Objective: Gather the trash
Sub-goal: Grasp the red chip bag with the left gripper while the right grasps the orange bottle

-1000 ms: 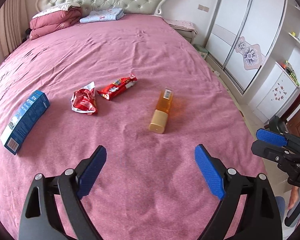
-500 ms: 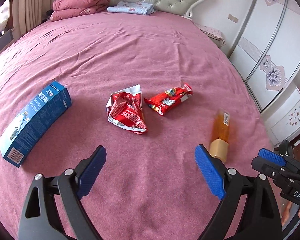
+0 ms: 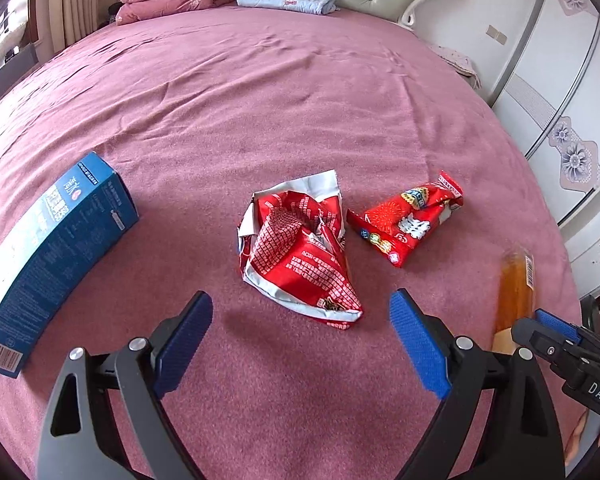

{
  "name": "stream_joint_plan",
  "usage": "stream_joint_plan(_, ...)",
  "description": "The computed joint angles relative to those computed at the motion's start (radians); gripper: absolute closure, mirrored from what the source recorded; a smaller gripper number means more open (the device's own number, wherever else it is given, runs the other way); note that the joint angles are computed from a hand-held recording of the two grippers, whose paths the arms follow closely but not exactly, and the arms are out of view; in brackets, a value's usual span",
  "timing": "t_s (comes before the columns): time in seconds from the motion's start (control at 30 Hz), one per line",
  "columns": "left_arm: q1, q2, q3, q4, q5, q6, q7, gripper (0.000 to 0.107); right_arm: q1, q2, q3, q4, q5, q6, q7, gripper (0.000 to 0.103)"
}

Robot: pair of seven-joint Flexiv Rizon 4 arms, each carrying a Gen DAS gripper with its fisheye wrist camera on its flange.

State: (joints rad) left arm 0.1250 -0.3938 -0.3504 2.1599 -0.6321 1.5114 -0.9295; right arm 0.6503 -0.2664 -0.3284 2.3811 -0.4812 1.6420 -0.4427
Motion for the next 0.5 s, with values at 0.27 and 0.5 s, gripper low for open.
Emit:
stream_joint_plan(0.27, -0.155, -0.085, 0.217, -0.141, 0.189, -0.069, -0.151, 0.021, -0.085, -0.044, 0.080, -0.072, -0.058, -0.096, 0.034, 0.047)
stream_joint_plan(0.5, -0.206, -0.097, 0.303, -0.171, 0.320, -0.059, -0.280, 0.047, -0.089, -0.036, 0.058, -0.058, -0.221, -0.099, 0.110, 0.063)
